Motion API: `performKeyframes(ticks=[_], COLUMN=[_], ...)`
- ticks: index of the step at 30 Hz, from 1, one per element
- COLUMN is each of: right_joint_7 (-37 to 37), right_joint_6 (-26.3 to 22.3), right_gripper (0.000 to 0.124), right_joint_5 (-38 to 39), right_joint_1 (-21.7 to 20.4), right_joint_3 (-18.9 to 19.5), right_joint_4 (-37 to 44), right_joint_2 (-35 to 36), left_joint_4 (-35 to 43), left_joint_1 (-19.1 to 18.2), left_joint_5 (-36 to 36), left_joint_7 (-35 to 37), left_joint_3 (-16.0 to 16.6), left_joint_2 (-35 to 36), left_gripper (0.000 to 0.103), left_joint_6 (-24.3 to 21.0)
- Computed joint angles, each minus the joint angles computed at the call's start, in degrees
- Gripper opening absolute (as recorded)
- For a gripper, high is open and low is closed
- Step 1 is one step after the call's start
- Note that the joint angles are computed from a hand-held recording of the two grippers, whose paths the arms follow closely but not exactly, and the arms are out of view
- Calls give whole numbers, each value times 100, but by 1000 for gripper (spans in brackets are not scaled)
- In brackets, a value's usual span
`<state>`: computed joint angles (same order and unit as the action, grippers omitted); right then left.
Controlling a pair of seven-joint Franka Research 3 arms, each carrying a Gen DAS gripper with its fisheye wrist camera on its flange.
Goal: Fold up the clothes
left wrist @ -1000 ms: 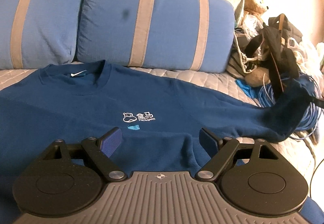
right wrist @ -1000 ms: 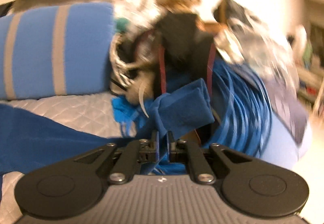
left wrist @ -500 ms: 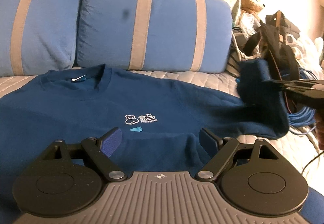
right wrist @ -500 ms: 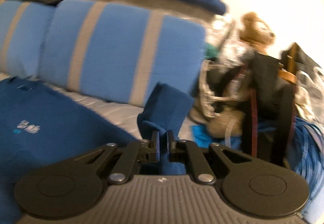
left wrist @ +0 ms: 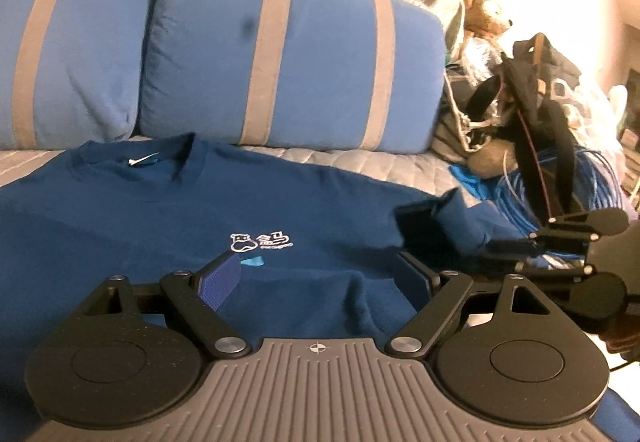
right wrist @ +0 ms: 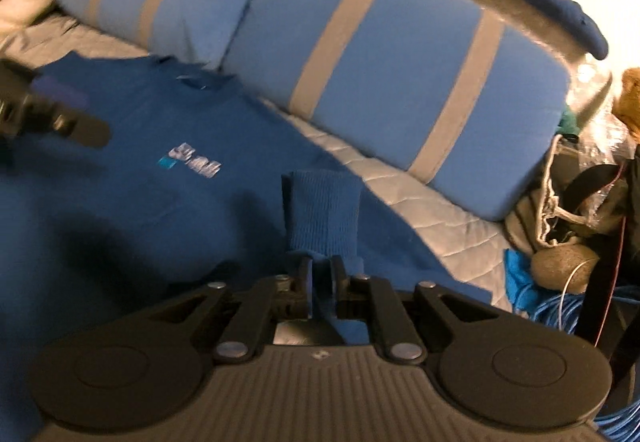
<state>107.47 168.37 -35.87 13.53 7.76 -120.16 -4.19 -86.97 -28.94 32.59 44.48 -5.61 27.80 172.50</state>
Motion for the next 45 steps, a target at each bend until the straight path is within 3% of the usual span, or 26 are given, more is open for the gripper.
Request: performKeyframes(ticks=[1,4,7,10,15,23,24,25,27,31,35,38,41,45], right_joint_7=[-104,-518,-316,-267,-1140,-2401,-2380,-2389,-2559,-2281,-1912,-1778,-1851,-2054], right_joint_6=[16,59,81,69,-126,-472,-469,-508,-617,-244,229,544,738,986], right_gripper=[38,49,67,70,70,65,55,33,17,15,14,14,14,14], right_joint_5=[54,281,-188,-538,-58,900,762,735,1105,1233,1083,1159,1367,1628], right_joint_1=[23,57,-116,-158,88,351,349,362,417,390,241,138,86,29], right_joint_3=[-7,20,201,274,154,20,24,13,-42,-116,-76,-22,30,112], right_joint_4=[-80,-265,-289,-213,-125,45,67,107,183,68,-79,-148,-189,-327], right_joint_2=[-57,-202,-251,-192,-115,81,124,167,230,134,-18,-80,-118,-169], left_joint_4=[16,42,39,27,15,-24,-57,-88,-113,133,993,1788,2425,3425], left_joint_1=[21,116,223,281,390,576,609,645,752,1300,1785,1920,1832,1416], left_joint_5=[-29,-197,-389,-539,-791,-1232,-1283,-1338,-1497,-2301,-3452,-4371,-5036,-5435], left_joint_7=[25,118,230,353,546,943,1005,1064,1175,1708,2333,2384,2274,2032], left_joint_3=[-31,-158,-288,-366,-505,-801,-843,-887,-1011,-1781,-2653,-3097,-3271,-3087], left_joint_2=[15,46,70,84,111,159,148,138,126,246,767,1357,1881,2527], left_gripper=[84,84,84,84,84,84,84,84,84,84,84,84,84,83], left_joint_6=[-9,-101,-146,-210,-313,-60,4,64,124,-259,-1128,-1699,-1921,-2251])
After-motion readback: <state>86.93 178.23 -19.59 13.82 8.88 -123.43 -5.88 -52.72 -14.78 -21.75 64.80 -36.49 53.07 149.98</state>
